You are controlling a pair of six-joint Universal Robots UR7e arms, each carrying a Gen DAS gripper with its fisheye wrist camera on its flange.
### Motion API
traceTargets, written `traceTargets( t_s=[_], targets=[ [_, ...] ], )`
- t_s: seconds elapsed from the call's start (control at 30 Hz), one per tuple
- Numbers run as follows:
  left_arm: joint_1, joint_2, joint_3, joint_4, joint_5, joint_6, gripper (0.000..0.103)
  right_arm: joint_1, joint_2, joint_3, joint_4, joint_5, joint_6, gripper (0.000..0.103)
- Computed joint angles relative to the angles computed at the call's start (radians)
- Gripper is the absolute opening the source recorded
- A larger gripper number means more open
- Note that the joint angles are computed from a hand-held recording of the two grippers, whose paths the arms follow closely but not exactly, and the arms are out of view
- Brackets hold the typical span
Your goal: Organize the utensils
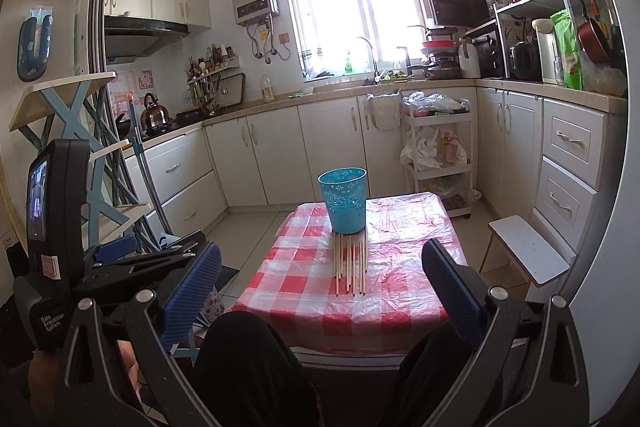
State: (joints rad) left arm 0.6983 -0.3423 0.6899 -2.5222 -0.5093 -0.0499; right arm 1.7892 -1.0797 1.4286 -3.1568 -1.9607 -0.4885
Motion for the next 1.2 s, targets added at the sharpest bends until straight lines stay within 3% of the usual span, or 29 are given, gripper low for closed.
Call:
traceTargets(
  t_s=[0.67, 1.2],
  targets=[
    [-0.004, -0.004, 0.025, -0.065, -0.015, 0.046, 0.095, -0.001, -0.001, 0.0, 0.001, 0.001, 0.001, 0.096],
    [0.009, 0.014, -0.015, -0.003, -0.032, 0.011, 0.095, 0.002, 0.01, -0.01, 0.008, -0.008, 0.006, 0.096]
  ],
)
